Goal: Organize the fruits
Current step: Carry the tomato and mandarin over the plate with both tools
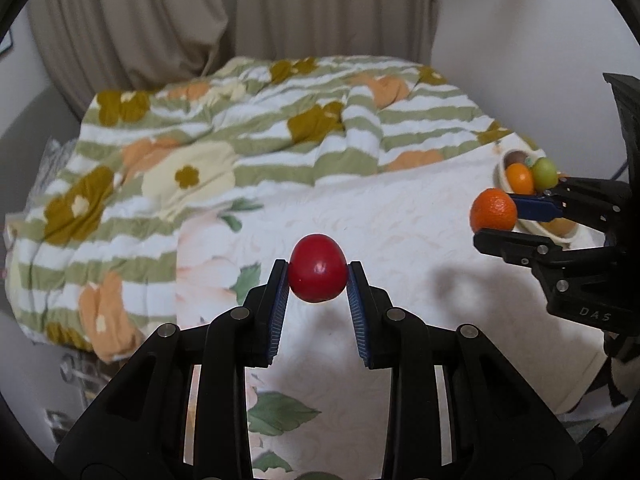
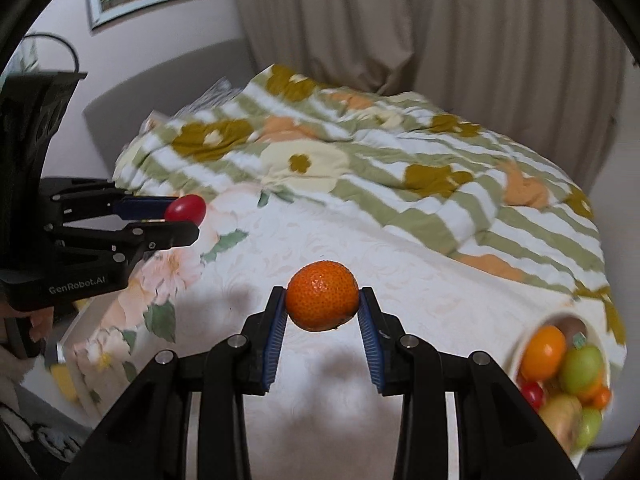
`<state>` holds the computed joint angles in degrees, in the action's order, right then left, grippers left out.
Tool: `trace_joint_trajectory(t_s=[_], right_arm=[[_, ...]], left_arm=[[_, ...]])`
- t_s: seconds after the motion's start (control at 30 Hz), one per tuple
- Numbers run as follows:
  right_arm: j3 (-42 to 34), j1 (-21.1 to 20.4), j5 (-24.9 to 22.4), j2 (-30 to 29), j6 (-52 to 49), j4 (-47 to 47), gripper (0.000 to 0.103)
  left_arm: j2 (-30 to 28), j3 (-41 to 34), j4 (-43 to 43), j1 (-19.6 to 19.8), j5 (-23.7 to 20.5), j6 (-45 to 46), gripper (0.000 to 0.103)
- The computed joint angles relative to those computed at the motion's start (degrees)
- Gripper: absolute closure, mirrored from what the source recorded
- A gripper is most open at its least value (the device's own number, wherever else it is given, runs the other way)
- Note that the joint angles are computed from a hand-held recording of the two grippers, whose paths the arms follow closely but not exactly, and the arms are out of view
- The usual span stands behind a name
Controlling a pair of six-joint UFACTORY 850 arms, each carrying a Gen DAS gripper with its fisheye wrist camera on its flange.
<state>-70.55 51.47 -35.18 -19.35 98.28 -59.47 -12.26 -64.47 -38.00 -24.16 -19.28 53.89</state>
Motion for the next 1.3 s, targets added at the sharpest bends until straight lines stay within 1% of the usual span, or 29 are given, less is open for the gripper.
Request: trace_joint_trajectory(t_s=[0.07, 0.2, 0.3, 0.43, 0.53, 0.6, 0.7, 0.73, 0.93, 1.03, 1.13, 1.3], right_arm=[[0.4, 1.4, -3.4, 1.3, 3.5, -0.2, 0.070], [1.4, 4.0, -10.1, 3.4, 10.2, 0.4, 0.070], [2.6, 5.8, -14.7, 5.0, 13.7, 1.8, 0.070], [6.4, 7.4, -18.9, 8.8, 17.0, 2.8, 0.070], [10.2, 8.1, -20.7, 12.4, 18.8, 3.2, 0.070], [13.3, 8.2, -21.1, 15.4, 19.5, 3.1, 0.070], [18.1, 7.6, -20.3, 20.0, 18.9, 3.4, 0.070], [19.8, 7.2, -19.8, 21.7, 18.2, 3.6, 0.070], [27.8, 4.7, -17.2, 29.9, 14.4, 4.2, 0.070], [31.5, 3.0, -15.2, 33.7, 12.9, 4.3, 0.070], [34.5, 1.2, -12.8, 36.8, 12.3, 4.2, 0.070], [37.4, -2.2, -8.8, 38.8, 10.6, 4.8, 0.070]], left_arm=[[0.7, 0.0, -2.0, -0.4, -0.6, 2.4, 0.066], [2.1, 0.0, -8.4, -1.3, -2.7, 10.1, 0.066], [2.6, -0.4, -11.0, -2.5, -4.1, 13.4, 0.066], [2.9, -0.8, -11.1, -5.5, -3.8, 14.0, 0.066], [2.8, -1.5, -10.6, -8.2, -3.9, 10.8, 0.066], [2.6, -1.8, -9.2, -10.1, -3.2, 7.8, 0.066], [1.9, -2.6, -4.5, -14.1, -0.9, -0.6, 0.066], [1.6, -2.9, -3.5, -14.9, -0.5, -2.4, 0.066], [-2.7, -6.4, 6.0, -21.3, 1.4, -19.2, 0.066], [-5.4, -8.5, 10.2, -23.6, 1.5, -26.3, 0.066], [-7.9, -10.5, 12.9, -25.1, 1.3, -30.9, 0.066], [-12.5, -13.6, 16.4, -26.4, -0.4, -36.4, 0.066]])
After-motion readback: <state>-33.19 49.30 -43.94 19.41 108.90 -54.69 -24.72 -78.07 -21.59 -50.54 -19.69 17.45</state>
